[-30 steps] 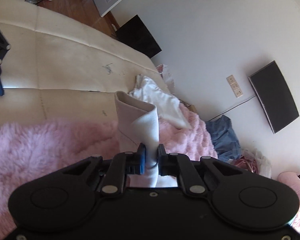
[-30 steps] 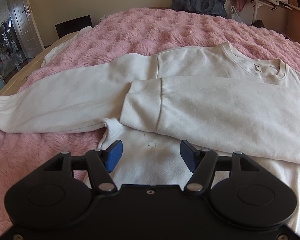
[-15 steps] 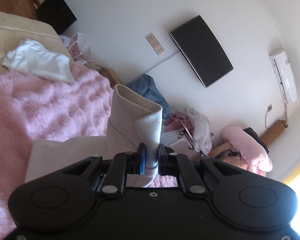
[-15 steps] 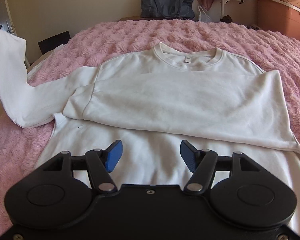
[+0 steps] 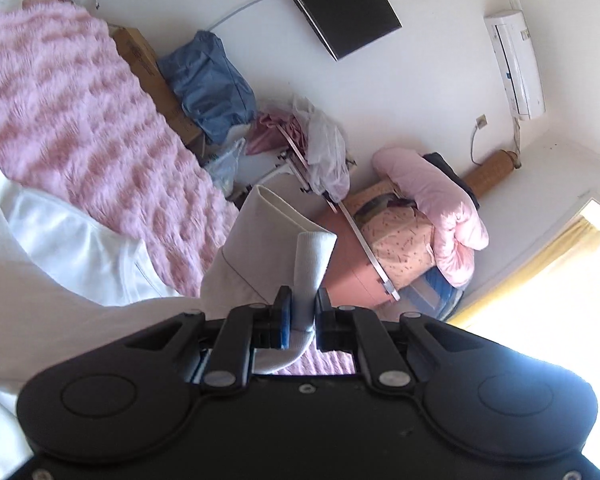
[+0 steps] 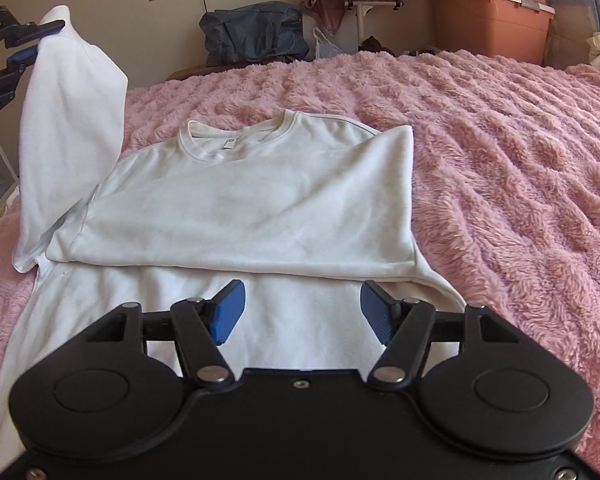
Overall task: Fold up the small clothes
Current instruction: 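Carry the sleeve across the shirt body and open the left gripper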
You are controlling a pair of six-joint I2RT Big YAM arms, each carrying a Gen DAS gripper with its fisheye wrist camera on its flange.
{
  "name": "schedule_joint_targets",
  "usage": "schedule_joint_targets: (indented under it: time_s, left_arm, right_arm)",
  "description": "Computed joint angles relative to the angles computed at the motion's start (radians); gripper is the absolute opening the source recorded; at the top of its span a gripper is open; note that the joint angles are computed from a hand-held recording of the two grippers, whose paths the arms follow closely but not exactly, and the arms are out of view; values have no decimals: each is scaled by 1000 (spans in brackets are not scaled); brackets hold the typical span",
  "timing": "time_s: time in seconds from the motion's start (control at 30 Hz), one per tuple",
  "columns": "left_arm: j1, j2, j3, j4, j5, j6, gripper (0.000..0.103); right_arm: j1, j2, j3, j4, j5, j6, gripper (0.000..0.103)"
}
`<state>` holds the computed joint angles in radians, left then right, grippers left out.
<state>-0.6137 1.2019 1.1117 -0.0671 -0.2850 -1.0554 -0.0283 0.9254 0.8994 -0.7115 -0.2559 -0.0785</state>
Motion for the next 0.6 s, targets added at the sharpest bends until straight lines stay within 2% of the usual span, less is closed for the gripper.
schedule_joint_targets:
  time_s: [0.1,0.17,0.37,0.47,0.5,0.53,0.57,0.6]
  left_arm:
    - [-56,116,35,64,4,-41,8]
    - [-92,196,68,78,8,-67,8]
    - [-163,397,150,23,13,-82,10]
    - [-173,463,174,-3,61,-83,12]
    - [-173,481,183,-10,81,-65,14]
    - [-177,495,197,-24,82,-48,23]
    - [-177,497,198,-23,95,-37,26]
    - [-177,493,189,4,119,-34,26]
  right_arm:
    - [-73,-6,-4,-2,-32,-31,66]
    - [-113,-5,-3,-9,-45,-51,66]
    - [-234,3,1,-26,-93,-109,66]
    - [-273,9,-2,-32,-105,-128,66]
    - [-284,14,-3,-31,-108,-133,66]
    - [-290,16,-5,-30,-108,-134,66]
    - [-293,17,-8,-29,-107,-133,66]
    - [-296,19,-9,-27,-106,-132,66]
